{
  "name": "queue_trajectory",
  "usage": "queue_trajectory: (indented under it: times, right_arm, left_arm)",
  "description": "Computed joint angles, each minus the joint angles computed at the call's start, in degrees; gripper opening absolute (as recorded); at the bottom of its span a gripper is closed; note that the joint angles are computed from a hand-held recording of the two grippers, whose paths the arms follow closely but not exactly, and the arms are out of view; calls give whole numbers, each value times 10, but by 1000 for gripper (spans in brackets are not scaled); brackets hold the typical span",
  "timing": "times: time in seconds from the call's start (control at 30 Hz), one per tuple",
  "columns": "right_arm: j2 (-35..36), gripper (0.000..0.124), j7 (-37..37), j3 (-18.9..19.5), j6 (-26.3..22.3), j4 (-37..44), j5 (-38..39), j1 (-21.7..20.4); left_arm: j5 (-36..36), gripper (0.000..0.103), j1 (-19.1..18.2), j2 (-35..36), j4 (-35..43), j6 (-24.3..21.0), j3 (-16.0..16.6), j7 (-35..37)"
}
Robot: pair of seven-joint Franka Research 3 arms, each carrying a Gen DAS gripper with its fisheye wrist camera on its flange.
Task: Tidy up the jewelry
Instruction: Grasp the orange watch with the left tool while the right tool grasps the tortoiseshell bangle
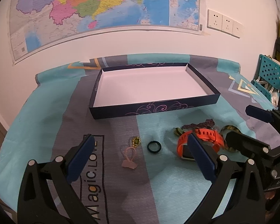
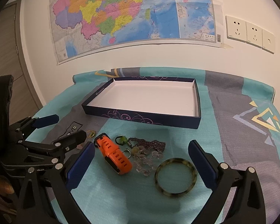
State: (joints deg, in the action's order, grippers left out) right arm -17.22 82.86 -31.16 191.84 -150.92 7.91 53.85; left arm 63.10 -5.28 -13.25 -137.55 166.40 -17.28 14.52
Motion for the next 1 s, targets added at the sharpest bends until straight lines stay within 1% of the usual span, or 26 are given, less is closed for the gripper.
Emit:
queue_trajectory:
  times: [0.13,0.23,0.3,0.4,0.43,0.47,0.53,0.57,0.6,0.67,0.77,0.83,0.87,0.9,0.93,0.97,1.0]
  right_arm:
    - [-8,97,-4,5,-2,-6,2,-21]
    - [-13,97,-9,3,-9,-9,11,-36]
    - [-11,96,-17,9,-17,-10,22,-51]
    - [-11,88,-34,-11,-43,-7,43,-45]
    - [-9,84,-40,-15,-53,-5,50,-44]
    - [-8,78,-48,-17,-58,-5,56,-43]
    - [-6,68,-68,-45,-74,1,72,-16]
    - [-5,66,-80,-59,-79,4,80,-1]
    - [-3,64,-89,-68,-81,6,89,10]
    - [3,56,-104,-68,-89,11,101,14]
    - [13,51,-127,-74,-104,22,123,23]
    - [22,47,-138,-72,-113,30,137,21]
    - [25,38,-145,-74,-118,33,147,24]
    - [27,32,-158,-86,-132,39,160,34]
    - [32,25,-162,-82,-137,43,166,30]
    - [37,20,-162,-69,-136,44,165,15]
    - [39,19,-162,-57,-140,45,165,2]
  left_arm:
    - [5,97,-1,2,0,12,1,7]
    - [-12,92,-6,7,-2,36,9,39]
    - [-42,86,-13,15,-4,53,17,77]
    - [-73,81,-17,24,-5,65,16,117]
    - [-86,81,-21,28,-5,70,18,136]
    - [-94,79,-22,31,-5,76,17,149]
    - [-104,79,-23,39,-3,85,14,174]
    - [-112,78,-26,43,-1,86,13,187]
    - [-122,76,-29,49,2,87,14,205]
    - [-142,73,-36,58,5,88,17,232]
    - [-239,68,-64,78,8,91,38,325]
    - [-283,63,-71,91,15,86,42,365]
    - [-304,57,-74,95,17,84,44,383]
    - [-325,51,-77,99,19,83,46,401]
    - [-358,48,-82,103,20,81,49,428]
    - [-386,41,-85,105,20,82,50,451]
    - [-413,38,-89,108,22,81,51,473]
